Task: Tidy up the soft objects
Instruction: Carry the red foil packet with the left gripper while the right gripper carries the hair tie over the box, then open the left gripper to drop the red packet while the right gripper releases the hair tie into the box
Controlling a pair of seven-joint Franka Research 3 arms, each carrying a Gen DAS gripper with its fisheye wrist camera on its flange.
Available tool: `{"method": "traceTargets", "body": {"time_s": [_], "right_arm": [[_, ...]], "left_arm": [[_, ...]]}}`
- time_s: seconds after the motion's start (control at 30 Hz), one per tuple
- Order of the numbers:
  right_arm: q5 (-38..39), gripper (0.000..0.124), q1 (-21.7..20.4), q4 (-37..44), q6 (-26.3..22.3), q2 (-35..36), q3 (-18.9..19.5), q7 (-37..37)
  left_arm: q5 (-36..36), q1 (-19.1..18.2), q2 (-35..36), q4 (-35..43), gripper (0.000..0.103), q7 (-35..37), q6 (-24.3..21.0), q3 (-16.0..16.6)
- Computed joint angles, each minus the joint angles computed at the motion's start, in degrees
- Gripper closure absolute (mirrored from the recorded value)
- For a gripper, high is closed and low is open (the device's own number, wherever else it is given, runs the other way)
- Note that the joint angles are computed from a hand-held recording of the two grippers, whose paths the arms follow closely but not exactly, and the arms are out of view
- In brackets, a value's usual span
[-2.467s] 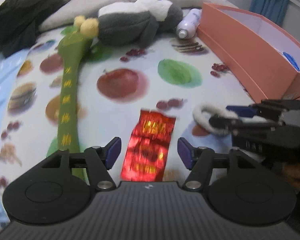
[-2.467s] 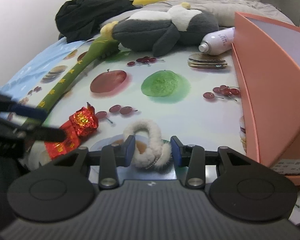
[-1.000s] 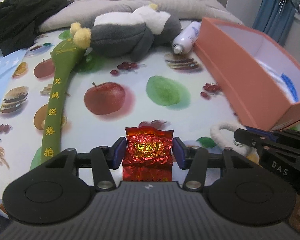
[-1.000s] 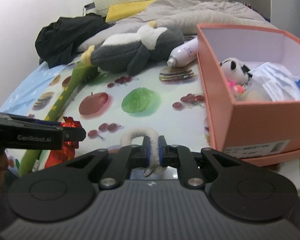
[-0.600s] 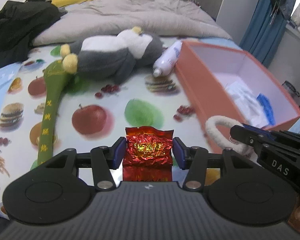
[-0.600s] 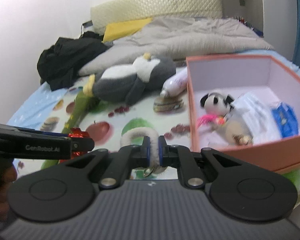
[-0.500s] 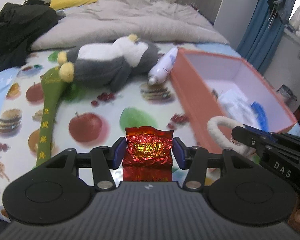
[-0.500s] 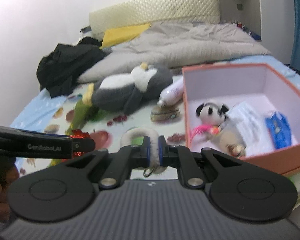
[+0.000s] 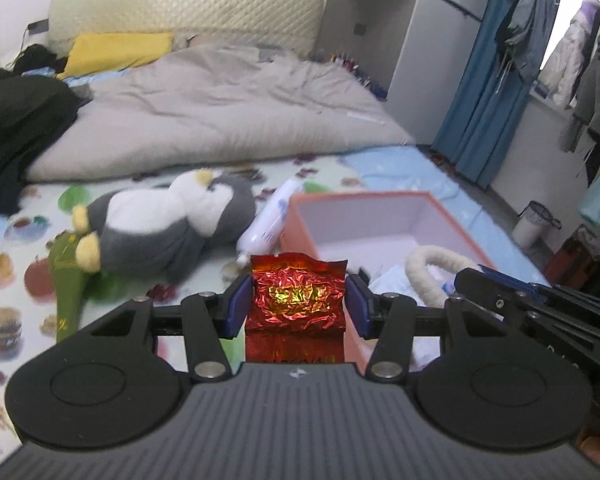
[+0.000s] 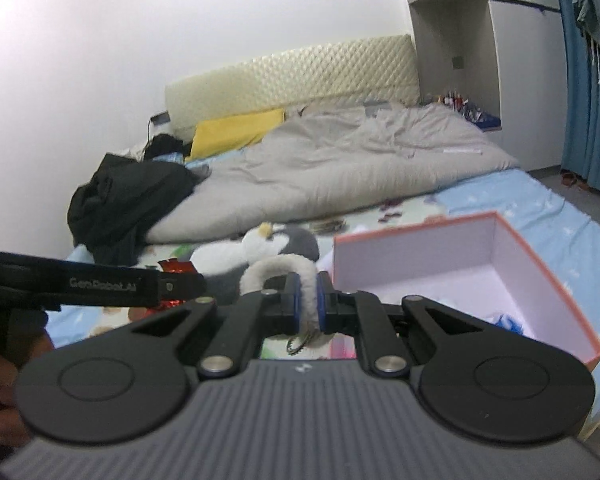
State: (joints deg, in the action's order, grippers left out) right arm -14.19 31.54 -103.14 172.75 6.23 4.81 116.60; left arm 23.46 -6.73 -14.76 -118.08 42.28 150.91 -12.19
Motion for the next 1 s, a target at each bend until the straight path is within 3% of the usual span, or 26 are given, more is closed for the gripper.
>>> {"method": "traceTargets", "body": {"time_s": [0.4,0.8,1.0], "right_arm": [[-1.64,0.112,-1.25,4.86,0.55,2.36,-3.77,2.28],[6.15,0.111,-4.85,8.98,-9.06,8.37,-3.91,-2.09],[9.49,0.111,-5.8,10.26,-12.34,11.11,-3.52,-4.99]], "left_arm": [[-1.69,-2.73,14.74,17.69,0.046,5.73,-1.84,-0.04],[-8.08,-6.08,34.26,35.44,0.046,14.92,-8.1,0.42],[-9.87,-7.05,40.5,41.34,0.046,17.99,-11.53,0.96]]}}
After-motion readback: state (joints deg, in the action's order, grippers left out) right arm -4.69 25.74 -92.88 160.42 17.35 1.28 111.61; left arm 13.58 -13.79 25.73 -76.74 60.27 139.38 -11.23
